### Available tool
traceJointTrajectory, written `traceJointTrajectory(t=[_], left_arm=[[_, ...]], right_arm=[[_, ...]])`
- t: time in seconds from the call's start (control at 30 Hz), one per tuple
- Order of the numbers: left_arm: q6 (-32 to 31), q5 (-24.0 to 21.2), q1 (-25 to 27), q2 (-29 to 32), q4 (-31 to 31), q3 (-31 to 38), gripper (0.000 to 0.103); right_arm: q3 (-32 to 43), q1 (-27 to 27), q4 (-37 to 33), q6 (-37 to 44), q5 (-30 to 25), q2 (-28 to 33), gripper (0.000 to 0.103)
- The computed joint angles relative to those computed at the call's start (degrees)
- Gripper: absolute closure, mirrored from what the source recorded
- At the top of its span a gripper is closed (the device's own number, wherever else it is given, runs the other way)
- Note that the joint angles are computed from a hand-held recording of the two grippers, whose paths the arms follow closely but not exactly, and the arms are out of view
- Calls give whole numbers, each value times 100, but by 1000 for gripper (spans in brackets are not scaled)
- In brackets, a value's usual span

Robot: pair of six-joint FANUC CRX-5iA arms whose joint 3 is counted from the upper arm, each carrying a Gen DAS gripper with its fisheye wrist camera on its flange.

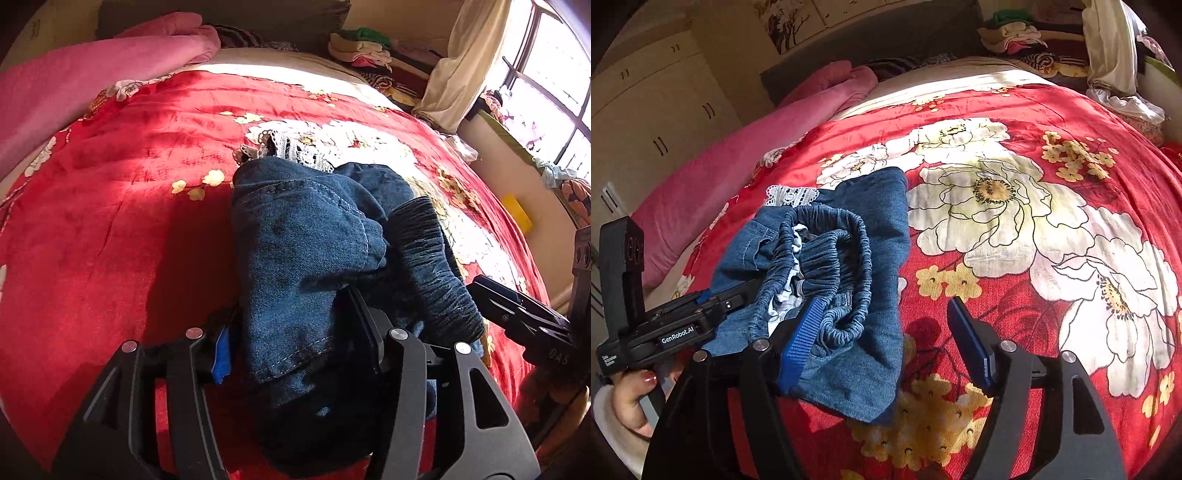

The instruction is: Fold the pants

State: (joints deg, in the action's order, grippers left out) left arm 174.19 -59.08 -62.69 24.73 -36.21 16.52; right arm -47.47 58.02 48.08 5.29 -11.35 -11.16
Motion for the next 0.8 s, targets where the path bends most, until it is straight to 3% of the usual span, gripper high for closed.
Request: traceJointTrajectory(t=[0.57, 0.8], left_arm=[[88, -206, -91, -32, -55, 80, 44], [150, -330, -167, -70, -146, 132, 34]], right_arm=[[-188, 140, 505, -440, -285, -360, 13], [-244, 162, 821, -670, -412, -437, 10]])
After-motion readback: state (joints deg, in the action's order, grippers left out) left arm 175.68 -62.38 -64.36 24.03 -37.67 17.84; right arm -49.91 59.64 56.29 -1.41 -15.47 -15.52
